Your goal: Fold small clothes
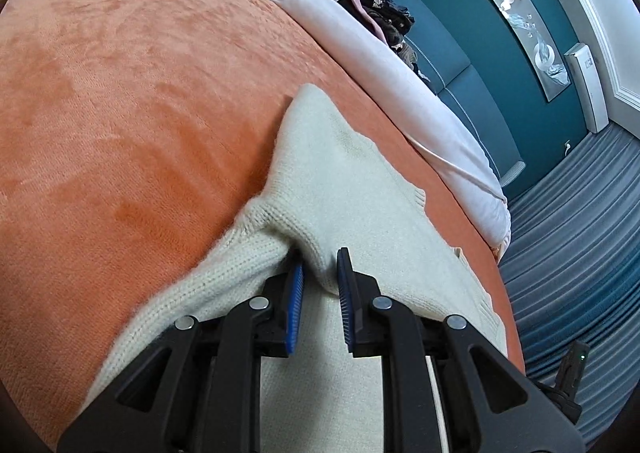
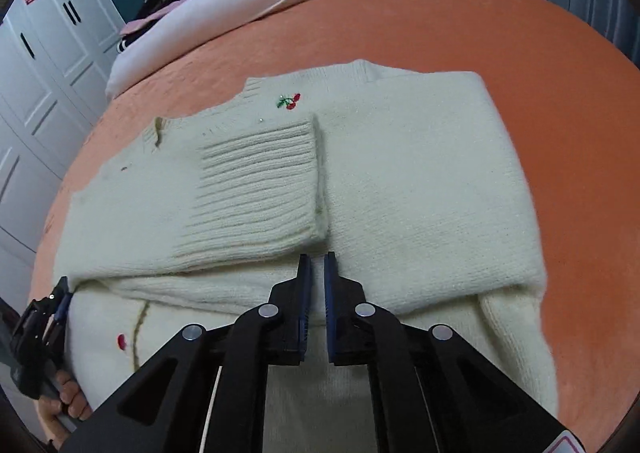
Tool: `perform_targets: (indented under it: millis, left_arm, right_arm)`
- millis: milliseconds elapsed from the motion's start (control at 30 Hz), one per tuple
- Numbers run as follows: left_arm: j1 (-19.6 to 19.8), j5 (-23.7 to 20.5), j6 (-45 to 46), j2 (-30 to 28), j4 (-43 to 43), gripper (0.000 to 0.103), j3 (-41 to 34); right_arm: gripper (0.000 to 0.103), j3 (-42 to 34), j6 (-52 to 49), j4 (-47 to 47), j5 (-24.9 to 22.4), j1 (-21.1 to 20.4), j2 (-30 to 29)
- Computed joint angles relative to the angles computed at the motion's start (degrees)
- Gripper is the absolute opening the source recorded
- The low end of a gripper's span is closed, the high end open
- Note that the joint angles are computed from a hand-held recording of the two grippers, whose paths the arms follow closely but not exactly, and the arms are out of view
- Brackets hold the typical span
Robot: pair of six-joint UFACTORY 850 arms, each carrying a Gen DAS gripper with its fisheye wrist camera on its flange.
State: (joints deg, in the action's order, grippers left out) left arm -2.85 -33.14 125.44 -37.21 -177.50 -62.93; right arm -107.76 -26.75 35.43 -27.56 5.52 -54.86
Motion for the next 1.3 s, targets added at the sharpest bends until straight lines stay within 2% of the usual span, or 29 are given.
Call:
perform_targets:
  millis: [67,100,133,167,200,233,267,367,467,533,600,700,833,867,900,967,1000,1033,1100,1200,1300]
  left_arm:
    - [1.1,4.5,-6.1,1.2,7.1,0.017,-0.5]
    - [1.4,6.5,-9.3,2.8,11.4,0.027,0.4]
    - [1.5,6.9,-11.3,4.8,14.2,0.035,2.2]
    - [1.5,6.8,-11.8,7.6,15.4,0.055,5.1]
    - [1.2,7.6,-10.4,10.9,14.3,0.079,8.3]
    - [0.8,8.4,-7.6,14.7,11.1,0.089,12.2]
    - [0.4,8.5,-6.0,18.6,8.6,0.096,16.4]
    - [-0.3,10.6,-13.6,27.7,13.0,0.097,26.5]
    - [-1.8,12.5,-24.9,33.2,18.7,0.097,33.8]
    - [-3.9,10.8,-23.4,35.8,14.7,0.097,37.4]
    - [-6.9,12.6,-17.2,36.8,7.3,0.098,38.0]
    - [-8.7,11.7,-20.2,35.7,9.4,0.098,37.3]
    - [-10.2,11.5,-16.9,34.1,5.0,0.098,36.3]
    - [-9.9,10.4,-18.9,34.1,6.2,0.095,36.5]
    - [-9.6,8.7,-21.5,34.0,8.1,0.083,36.8]
    - [-7.9,5.3,-30.1,32.8,16.6,0.062,36.6]
    - [-7.5,5.3,-33.0,32.3,19.2,0.053,36.1]
    - [-7.5,5.8,-34.3,32.0,20.3,0.047,35.6]
    - [-7.6,6.9,-35.3,32.1,22.6,0.008,34.8]
    - [-8.5,7.7,-31.8,34.7,20.3,0.007,35.2]
    - [-9.6,9.4,-27.1,38.8,17.1,0.006,36.3]
  right_arm:
    - [0.011,4.0,-2.8,6.3,-0.6,-1.3,3.8]
    - [0.014,8.1,-7.8,11.2,0.7,-2.0,7.1]
    - [0.021,12.6,-13.8,15.9,1.7,-2.8,10.7]
    - [0.027,17.0,-18.6,19.1,2.2,-3.9,14.3]
    - [0.044,21.4,-22.4,21.5,2.6,-4.9,17.7]
    - [0.057,25.9,-26.8,24.4,2.6,-6.4,21.0]
    - [0.061,30.0,-30.7,26.8,1.9,-8.0,24.0]
    - [0.066,41.0,-31.0,23.9,0.0,-12.7,31.0]
    - [0.066,49.0,-26.2,19.4,-3.7,-16.8,34.6]
    - [0.066,53.4,-26.4,22.2,-7.9,-18.8,36.1]
    - [0.066,56.2,-27.3,24.5,-10.5,-19.6,37.0]
    - [0.066,58.0,-31.1,29.7,-13.5,-19.0,37.0]
    - [0.066,58.0,-33.0,35.2,-12.9,-17.2,36.0]
    - [0.065,58.0,-34.0,37.2,-13.1,-17.0,35.8]
    - [0.061,57.8,-34.5,39.0,-13.1,-16.8,35.6]
    - [0.047,57.1,-34.9,41.3,-13.5,-16.6,34.9]
    - [0.032,56.8,-34.7,42.0,-14.0,-16.6,34.6]
    - [0.010,56.5,-34.6,42.6,-14.6,-16.7,34.3]
    - [0.008,56.6,-35.5,43.7,-14.1,-16.8,34.9]
    - [0.007,57.8,-39.0,46.6,-14.7,-17.5,37.6]
    - [0.006,58.1,-40.2,45.6,-15.8,-18.2,40.2]
